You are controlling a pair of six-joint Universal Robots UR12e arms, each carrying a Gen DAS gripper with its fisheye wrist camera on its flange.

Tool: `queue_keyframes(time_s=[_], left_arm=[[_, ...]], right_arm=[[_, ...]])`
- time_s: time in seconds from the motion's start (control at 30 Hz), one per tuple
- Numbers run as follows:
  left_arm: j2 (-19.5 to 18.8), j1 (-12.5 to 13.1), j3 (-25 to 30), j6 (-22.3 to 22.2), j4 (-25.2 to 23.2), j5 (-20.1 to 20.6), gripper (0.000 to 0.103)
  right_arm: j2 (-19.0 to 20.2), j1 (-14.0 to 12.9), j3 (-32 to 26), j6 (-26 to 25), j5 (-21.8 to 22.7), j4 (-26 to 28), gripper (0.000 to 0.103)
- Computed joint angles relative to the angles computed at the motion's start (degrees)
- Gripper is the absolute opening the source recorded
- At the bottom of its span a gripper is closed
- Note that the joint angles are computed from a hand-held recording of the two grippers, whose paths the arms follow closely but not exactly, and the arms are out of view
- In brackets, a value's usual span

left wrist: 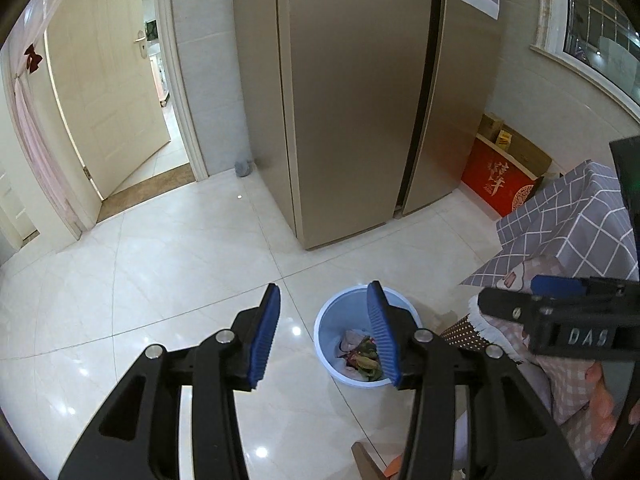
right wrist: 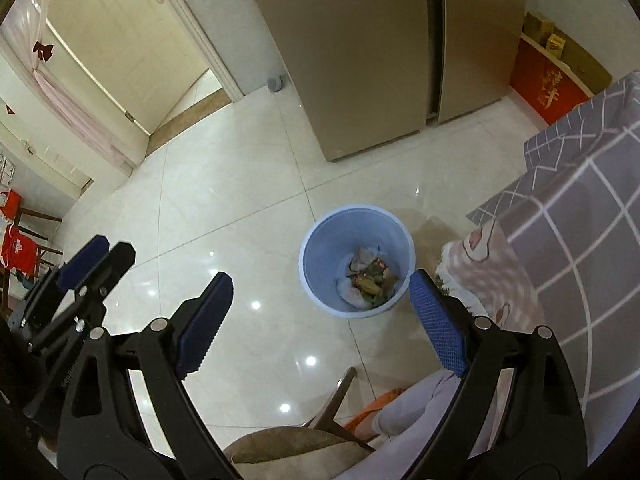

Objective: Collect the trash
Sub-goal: 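Move both open tools back toward the table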

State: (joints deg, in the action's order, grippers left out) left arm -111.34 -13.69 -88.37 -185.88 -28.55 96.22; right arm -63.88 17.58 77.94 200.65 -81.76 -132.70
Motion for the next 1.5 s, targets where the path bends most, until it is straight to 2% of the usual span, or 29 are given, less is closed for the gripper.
queue_keyframes(time_s=[0.3,0.6,0.8,0.93,1.17,1.33,1.4,1.5], left_arm=[[0.42,-1.04,0.10,0.36,1.42,1.77,0.045],[1.53,-2.71,0.00,1.86,5.60,1.70,0.049],[1.49,-5.00,0.66,1.78,10.06,3.50,0.049],[1.43,-6.06,1.23,2.39,12.32,1.42,0.049],[0.49,-8.79,2.97,5.18,14.87,-2.46,0.049],[-0.86,-10.50,4.81,7.41,15.10,-6.50,0.050],[-1.42,-11.28,5.46,8.35,15.04,-8.18,0.054],[-1.94,-12.80,6.12,9.42,14.26,-9.33,0.054]], right_arm=[[-2.40,0.28,2.51,-0.71,0.42,-3.06,0.088],[-6.95,-0.14,6.96,0.27,-0.19,-11.41,0.088],[-10.79,-0.96,11.03,2.13,-3.30,-17.03,0.088],[-13.37,-1.59,14.24,4.50,-5.36,-20.26,0.088],[-18.47,-3.06,20.04,9.08,-12.13,-23.60,0.088],[-21.81,-4.46,23.62,12.12,-16.99,-23.87,0.088],[-23.33,-5.36,25.26,13.18,-18.53,-23.73,0.088],[-25.42,-6.21,27.51,15.94,-21.60,-22.64,0.088]])
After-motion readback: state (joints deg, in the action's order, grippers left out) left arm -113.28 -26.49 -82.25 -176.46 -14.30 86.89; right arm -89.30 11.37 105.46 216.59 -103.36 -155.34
